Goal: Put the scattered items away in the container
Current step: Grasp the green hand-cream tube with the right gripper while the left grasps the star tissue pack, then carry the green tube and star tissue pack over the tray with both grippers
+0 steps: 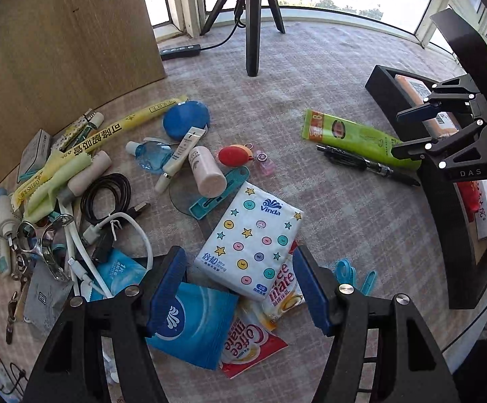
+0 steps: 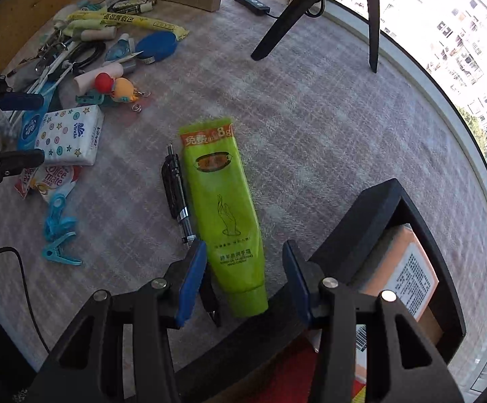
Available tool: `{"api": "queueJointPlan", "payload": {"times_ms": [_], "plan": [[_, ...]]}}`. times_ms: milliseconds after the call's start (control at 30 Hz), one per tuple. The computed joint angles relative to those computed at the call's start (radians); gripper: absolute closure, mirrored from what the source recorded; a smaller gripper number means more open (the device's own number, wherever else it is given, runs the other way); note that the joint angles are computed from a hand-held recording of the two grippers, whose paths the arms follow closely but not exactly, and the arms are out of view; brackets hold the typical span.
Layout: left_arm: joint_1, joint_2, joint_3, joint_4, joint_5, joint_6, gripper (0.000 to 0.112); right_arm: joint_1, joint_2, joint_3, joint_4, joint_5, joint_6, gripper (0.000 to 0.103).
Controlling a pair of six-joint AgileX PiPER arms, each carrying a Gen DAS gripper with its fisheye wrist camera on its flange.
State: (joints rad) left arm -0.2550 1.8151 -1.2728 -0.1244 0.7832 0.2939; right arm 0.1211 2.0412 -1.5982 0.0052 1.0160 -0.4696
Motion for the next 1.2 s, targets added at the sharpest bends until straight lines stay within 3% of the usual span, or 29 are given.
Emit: {"api": "queueJointPlan", "payload": {"times_ms": [233, 567, 767, 1000, 1067, 1100, 1133, 1200], "plan": [[0.003, 0.053, -0.017, -0.016, 0.005, 0.026, 0.049, -0.023, 0.115, -0.143, 0.07, 0.087, -0.041, 0.057], [0.021, 0.102, -0.064, -0.057, 0.025, 0.089, 0.049, -0.03, 0.15, -0.185, 0.112, 0.08, -0.022, 0.061], [0.033, 0.087, -0.014, -0.092, -0.02, 0.137, 0.06, -0.082, 0.122, -0.173, 0.193, 0.077, -0.024, 0.061], [0.054, 0.061, -0.001, -0.117, -0.042, 0.167, 0.085, -0.115, 0.088, -0.167, 0.258, 0.098, -0.027, 0.061], [0.048, 0.075, -0.015, -0.112, -0.021, 0.165, 0.071, -0.094, 0.054, -0.109, 0.252, 0.072, -0.007, 0.061], [0.042, 0.084, -0.024, -0.105, -0.011, 0.155, 0.052, -0.086, 0.056, -0.11, 0.247, 0.071, 0.002, 0.061], [0.033, 0.089, -0.025, -0.09, -0.014, 0.144, 0.039, -0.076, 0.055, -0.1, 0.243, 0.065, 0.012, 0.061], [0.005, 0.09, -0.016, -0.057, -0.03, 0.142, 0.039, -0.071, 0.063, -0.103, 0.24, 0.063, 0.014, 0.061]]}}
